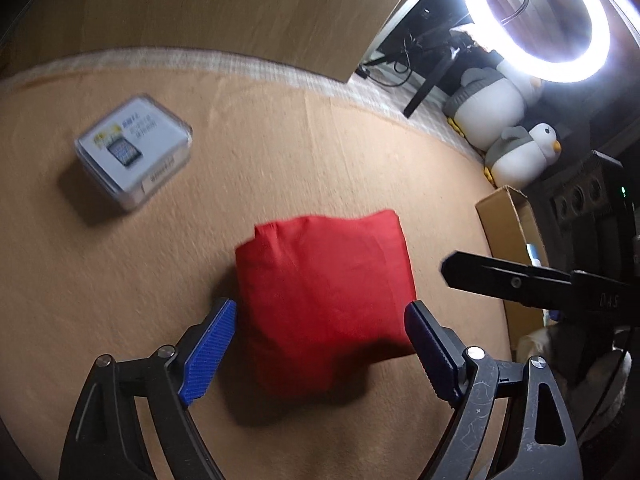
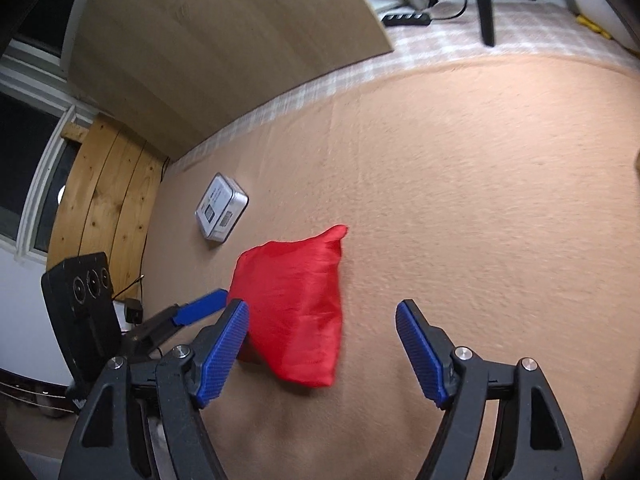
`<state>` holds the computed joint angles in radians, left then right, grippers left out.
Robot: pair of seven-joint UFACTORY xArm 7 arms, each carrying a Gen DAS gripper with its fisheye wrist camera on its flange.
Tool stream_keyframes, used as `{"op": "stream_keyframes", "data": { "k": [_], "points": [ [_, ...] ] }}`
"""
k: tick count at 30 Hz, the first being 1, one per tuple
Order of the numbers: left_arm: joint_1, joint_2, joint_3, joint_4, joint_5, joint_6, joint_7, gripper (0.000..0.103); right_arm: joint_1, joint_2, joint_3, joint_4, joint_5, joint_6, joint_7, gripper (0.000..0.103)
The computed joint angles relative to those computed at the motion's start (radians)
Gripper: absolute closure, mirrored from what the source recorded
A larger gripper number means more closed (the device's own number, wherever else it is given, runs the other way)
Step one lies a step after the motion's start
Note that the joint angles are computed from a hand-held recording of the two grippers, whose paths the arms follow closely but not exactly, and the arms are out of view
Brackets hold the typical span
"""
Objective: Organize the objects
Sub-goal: 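Lift the red pouch with the left tool while the right tool closes on it, then carry the red pouch with both tools over the cardboard box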
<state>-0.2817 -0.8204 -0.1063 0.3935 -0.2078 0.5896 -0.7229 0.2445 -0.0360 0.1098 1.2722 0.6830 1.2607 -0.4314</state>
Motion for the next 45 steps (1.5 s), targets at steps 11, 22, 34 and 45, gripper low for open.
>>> {"op": "stream_keyframes", "data": {
  "k": [11, 22, 34, 45],
  "points": [
    [-0.039, 0.051, 0.028, -0.025, -0.048, -0.092, 0.017, 0.015, 0.031, 0.054, 0.034, 0.034, -0.023, 0.025, 0.021, 0.03],
    [-0.045, 0.066, 0.025, -0.024, -0.052, -0.125, 0.026, 0.019, 0.058, 0.047, 0.049, 0.028, -0.051, 0.025, 0.009, 0.031],
    [-0.037, 0.123, -0.007, 0.032, -0.018, -0.129, 0.006, 0.026, 0.064, 0.014, 0.042, 0.007, -0.073, -0.005, 0.008, 0.038],
    [-0.025, 0.242, -0.081, 0.19, 0.06, -0.127, -0.038, 0.027, 0.025, -0.051, -0.003, -0.004, -0.048, -0.003, -0.017, 0.038]
  ]
}}
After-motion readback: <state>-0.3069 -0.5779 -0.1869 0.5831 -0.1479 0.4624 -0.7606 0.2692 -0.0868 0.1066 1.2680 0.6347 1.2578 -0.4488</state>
